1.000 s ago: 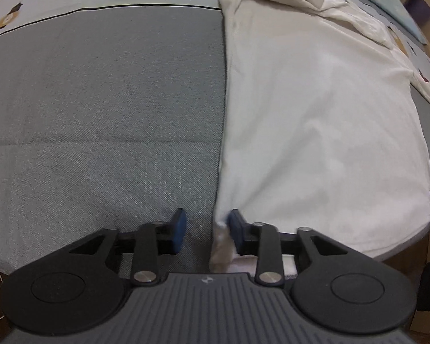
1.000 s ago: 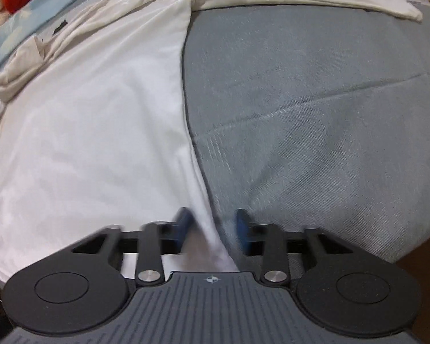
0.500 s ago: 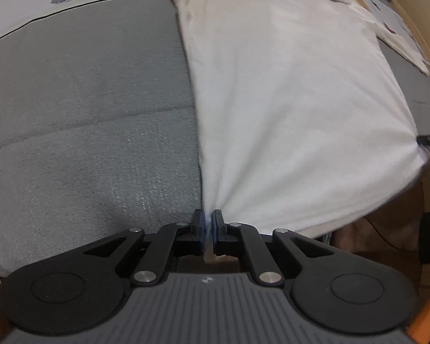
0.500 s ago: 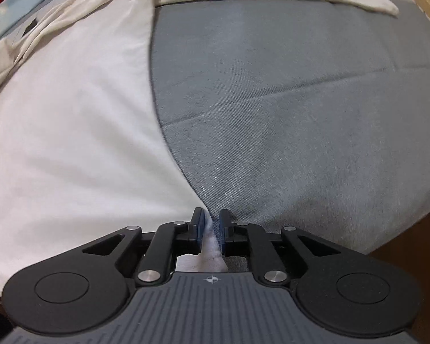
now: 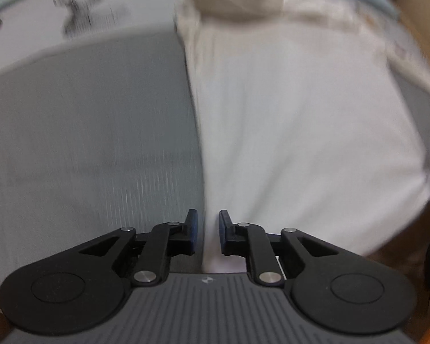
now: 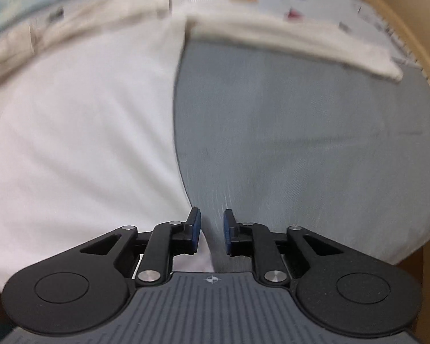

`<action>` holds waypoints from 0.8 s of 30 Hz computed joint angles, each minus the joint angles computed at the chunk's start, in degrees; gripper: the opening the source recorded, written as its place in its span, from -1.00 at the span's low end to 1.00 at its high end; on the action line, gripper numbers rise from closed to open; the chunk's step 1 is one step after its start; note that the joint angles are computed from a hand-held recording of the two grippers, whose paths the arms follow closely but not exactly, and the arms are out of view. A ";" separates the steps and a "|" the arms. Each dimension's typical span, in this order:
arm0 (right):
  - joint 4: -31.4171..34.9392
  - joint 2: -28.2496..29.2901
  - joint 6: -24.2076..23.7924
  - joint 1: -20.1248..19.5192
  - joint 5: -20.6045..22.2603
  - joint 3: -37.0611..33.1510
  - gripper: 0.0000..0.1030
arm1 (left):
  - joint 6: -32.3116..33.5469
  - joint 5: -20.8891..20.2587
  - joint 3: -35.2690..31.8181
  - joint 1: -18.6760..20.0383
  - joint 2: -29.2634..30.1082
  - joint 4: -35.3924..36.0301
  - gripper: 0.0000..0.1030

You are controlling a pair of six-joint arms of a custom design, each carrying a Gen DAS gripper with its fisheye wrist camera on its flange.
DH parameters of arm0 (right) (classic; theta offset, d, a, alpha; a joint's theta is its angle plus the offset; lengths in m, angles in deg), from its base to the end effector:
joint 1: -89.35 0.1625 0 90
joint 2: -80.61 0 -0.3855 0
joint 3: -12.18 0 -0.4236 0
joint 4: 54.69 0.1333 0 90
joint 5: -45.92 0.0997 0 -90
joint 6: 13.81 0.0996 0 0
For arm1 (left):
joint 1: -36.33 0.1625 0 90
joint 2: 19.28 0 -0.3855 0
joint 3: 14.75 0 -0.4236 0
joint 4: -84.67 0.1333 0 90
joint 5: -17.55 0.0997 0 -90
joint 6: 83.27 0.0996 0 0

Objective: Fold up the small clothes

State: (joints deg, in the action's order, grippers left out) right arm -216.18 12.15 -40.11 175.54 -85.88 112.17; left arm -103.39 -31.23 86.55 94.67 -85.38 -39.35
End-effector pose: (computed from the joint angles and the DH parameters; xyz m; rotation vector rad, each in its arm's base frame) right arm 0.0251 -0.6298 0.3067 0.1303 -2.2316 0.5578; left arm -0.1458 -0.6155 0.1938 0.2567 2.4455 -0.3810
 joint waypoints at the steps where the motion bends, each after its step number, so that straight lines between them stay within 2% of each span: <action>1: -1.13 0.22 0.06 0.60 0.97 -0.47 -0.54 | 0.16 0.90 0.15 -0.34 0.10 -2.37 -0.56; 4: -2.82 1.43 0.76 2.49 4.32 -2.84 -0.37 | -0.28 3.35 -0.18 -1.52 1.82 -7.97 -0.49; 10: -3.07 6.72 3.84 5.05 12.57 -10.45 -0.36 | 4.59 8.23 -3.91 -4.20 10.69 -22.67 -0.26; 13: -3.12 9.38 5.58 4.61 17.01 -13.87 -0.36 | 6.13 10.44 -6.56 -5.78 14.71 -27.33 -0.07; 15: -2.82 11.29 7.73 3.55 18.93 -15.56 -0.36 | 8.06 10.79 -9.01 -6.30 17.71 -29.90 -0.06; 16: -1.14 12.31 9.68 3.04 18.25 -16.70 -0.36 | 8.30 11.70 -10.34 -6.69 19.07 -29.93 -0.06; 18: 5.83 14.92 17.65 2.96 12.73 -20.85 -0.34 | 9.09 12.16 -13.51 -7.03 22.27 -31.34 -0.06; 20: 9.49 15.43 22.78 1.96 14.18 -22.92 -0.35 | 11.29 11.36 -16.96 -6.96 25.36 -33.00 -0.07; 21: 10.40 15.58 23.55 1.68 14.83 -23.83 -0.35 | 12.82 10.57 -19.19 -6.82 27.21 -33.17 -0.08; 22: 10.31 15.57 23.95 1.62 15.00 -24.39 -0.35 | 14.44 9.05 -21.74 -6.44 29.05 -32.55 -0.14; 24: 8.89 15.06 24.71 1.26 15.83 -24.89 -0.35 | 16.91 5.22 -28.26 -5.30 33.46 -30.33 -0.51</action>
